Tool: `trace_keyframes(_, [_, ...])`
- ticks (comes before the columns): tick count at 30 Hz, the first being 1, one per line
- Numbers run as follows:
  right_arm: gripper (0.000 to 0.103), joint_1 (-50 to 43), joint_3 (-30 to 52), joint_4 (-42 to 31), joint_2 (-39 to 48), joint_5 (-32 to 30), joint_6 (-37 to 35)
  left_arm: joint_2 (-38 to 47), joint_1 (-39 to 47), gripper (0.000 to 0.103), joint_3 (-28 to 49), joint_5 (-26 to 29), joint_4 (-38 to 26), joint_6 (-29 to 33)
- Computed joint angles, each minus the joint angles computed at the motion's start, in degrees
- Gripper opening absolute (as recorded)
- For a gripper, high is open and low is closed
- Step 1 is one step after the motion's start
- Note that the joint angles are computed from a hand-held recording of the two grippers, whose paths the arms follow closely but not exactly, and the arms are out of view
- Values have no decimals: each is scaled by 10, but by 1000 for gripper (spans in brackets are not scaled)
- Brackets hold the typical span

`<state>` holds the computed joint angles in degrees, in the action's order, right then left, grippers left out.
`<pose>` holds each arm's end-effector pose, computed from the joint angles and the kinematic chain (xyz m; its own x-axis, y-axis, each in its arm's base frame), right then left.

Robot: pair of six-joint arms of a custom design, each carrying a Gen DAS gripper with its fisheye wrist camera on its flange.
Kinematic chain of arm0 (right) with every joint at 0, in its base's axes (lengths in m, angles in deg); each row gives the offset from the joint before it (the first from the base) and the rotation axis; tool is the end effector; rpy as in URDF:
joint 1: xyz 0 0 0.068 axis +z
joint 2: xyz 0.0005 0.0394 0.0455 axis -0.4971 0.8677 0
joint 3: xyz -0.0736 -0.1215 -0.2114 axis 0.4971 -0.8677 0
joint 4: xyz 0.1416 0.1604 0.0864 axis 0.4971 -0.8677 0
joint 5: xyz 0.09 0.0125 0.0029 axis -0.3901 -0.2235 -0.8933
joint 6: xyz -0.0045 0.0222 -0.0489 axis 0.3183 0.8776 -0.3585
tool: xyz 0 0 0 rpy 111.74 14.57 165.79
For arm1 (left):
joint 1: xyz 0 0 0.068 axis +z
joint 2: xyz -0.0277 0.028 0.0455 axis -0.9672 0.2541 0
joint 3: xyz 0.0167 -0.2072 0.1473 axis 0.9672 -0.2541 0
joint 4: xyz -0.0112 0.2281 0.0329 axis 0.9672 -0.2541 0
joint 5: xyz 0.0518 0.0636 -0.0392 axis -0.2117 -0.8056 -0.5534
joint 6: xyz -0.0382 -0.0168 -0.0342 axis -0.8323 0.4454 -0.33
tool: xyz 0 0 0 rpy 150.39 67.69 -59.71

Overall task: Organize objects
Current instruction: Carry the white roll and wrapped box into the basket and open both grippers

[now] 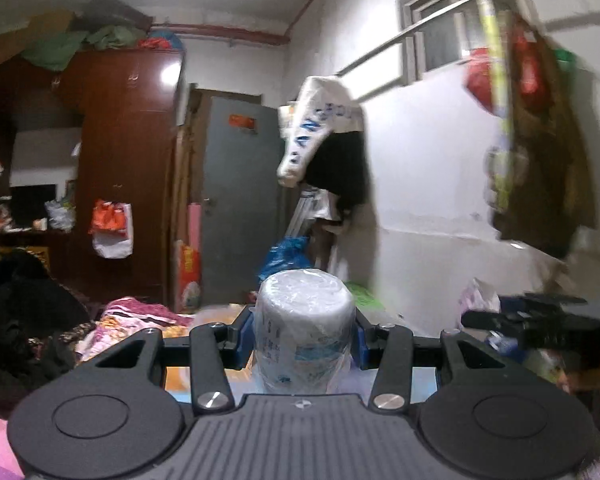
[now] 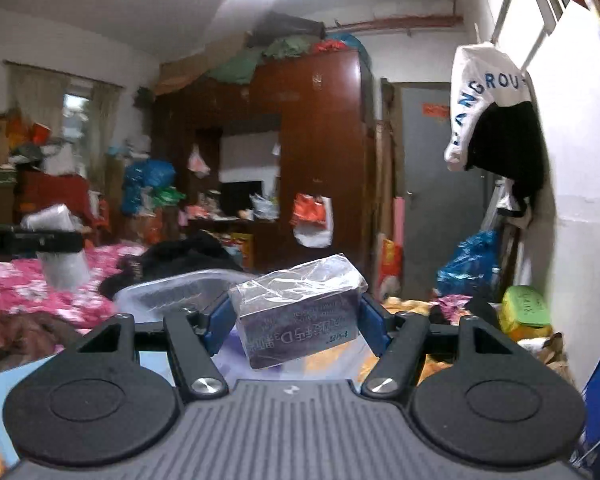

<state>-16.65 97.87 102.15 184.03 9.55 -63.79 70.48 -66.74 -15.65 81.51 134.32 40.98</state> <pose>0.3490 0.0985 0.0997 -0.1092 -0.1256 -0.9861 -0.6604 0.7506 -0.0224 0.2467 0.0278 0.1170 -0.1444 -0.0501 -0.9883 0.1031 0.9925 -0.0654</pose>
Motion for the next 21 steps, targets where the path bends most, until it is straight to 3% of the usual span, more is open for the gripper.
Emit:
trace_keyframes(4, [68,33,130,-188,14,66,-21,5,-21,50,198,-46,-277,6])
trace_keyframes(5, [68,40,170,-243,23,82,-28,26,-24,50,244,-58,-322,5])
trace_keyframes(8, [69,45,212,-307,38,89,-33,79,-26,50,346,-83,-424,3])
trace_keyframes(10, [69,45,200,-278,45,97,-36,97,-24,50,375,-80,-448,3])
trace_keyframes(14, [69,45,204,-300,51,88,-56,113,-18,50,388,-65,-451,3])
trace_keyframes(21, [69,47,222,-320,62,82,-59,125,-25,50,396,-87,-450,4])
